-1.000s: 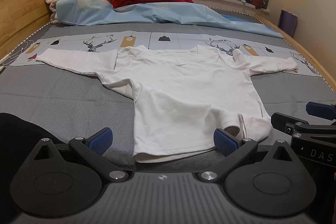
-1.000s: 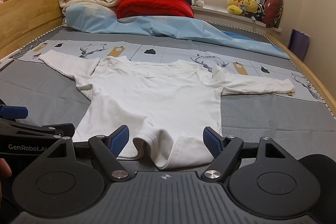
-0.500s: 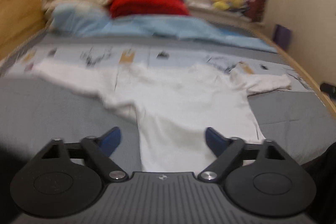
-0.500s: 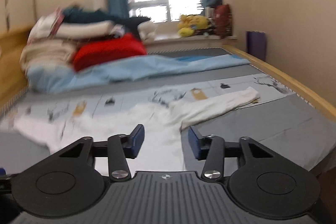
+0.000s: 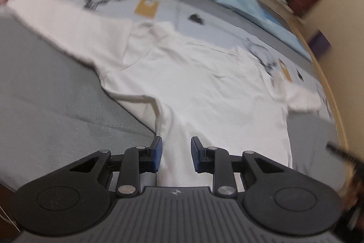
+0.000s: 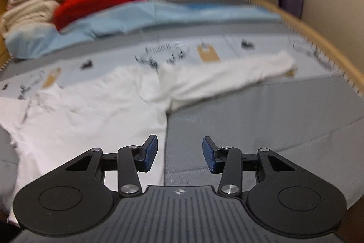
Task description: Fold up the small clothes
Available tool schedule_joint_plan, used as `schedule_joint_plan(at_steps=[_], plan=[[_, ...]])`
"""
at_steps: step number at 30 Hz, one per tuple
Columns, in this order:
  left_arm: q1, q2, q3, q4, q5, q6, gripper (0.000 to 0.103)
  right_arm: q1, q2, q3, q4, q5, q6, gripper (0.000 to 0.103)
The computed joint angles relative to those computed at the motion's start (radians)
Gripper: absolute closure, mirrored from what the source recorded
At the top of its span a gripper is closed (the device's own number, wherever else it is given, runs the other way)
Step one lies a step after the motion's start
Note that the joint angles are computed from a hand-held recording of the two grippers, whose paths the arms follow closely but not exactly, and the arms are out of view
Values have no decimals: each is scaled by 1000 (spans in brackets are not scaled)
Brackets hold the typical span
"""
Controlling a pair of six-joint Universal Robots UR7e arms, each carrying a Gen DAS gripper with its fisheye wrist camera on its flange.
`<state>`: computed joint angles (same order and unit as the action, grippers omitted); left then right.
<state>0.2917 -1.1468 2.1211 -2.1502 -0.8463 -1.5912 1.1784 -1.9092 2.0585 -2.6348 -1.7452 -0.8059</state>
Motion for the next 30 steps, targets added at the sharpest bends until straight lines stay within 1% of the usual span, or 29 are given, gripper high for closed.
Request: schedule_joint_plan(at_steps=[2,3,6,10,12,14,16,18,19,20,21,22,25,26,28,30], plan=[[42,20,-17,-10,7,28,74,16,61,-32,7,-26,39,58],[63,35,-37,2,18,60,74,24,89,-48,7,-26,48,58],[113,78,-83,-17,76,178,72,42,179,-94,-31,0,30,57],[187,132,-131,-96,164,312,72,74,322,-151,-135,20,-5,57],[229,167,-155,-179,201,374,72,90,380,-180,-159,45,-12,57],[271,197,-179,-252,221,419,72,103,430,-205,-175,74,-25,57],[306,222,-210,-280,232,426,70,125,495,-229,-204,74,-23,57],[336,246,-235,-321,243,436,60,142,548,-257,-203,57,2,57],[349,257,-249,-328,243,439,49,153,583,-276,-200,40,19,55],[362,268,-265,-330,242,440,39,162,610,-288,-202,24,30,51],[375,280,-277,-344,246,448,36,167,629,-292,-208,10,33,48],[386,291,-284,-368,251,463,34,175,657,-301,-227,-14,33,45],[421,316,-309,-388,247,476,34,191,732,-330,-298,-99,45,45],[435,323,-320,-387,243,477,34,191,745,-335,-311,-114,57,45],[458,335,-351,-329,241,455,34,183,760,-333,-358,-97,60,45],[478,344,-372,-288,238,449,35,182,771,-329,-399,-83,27,52]])
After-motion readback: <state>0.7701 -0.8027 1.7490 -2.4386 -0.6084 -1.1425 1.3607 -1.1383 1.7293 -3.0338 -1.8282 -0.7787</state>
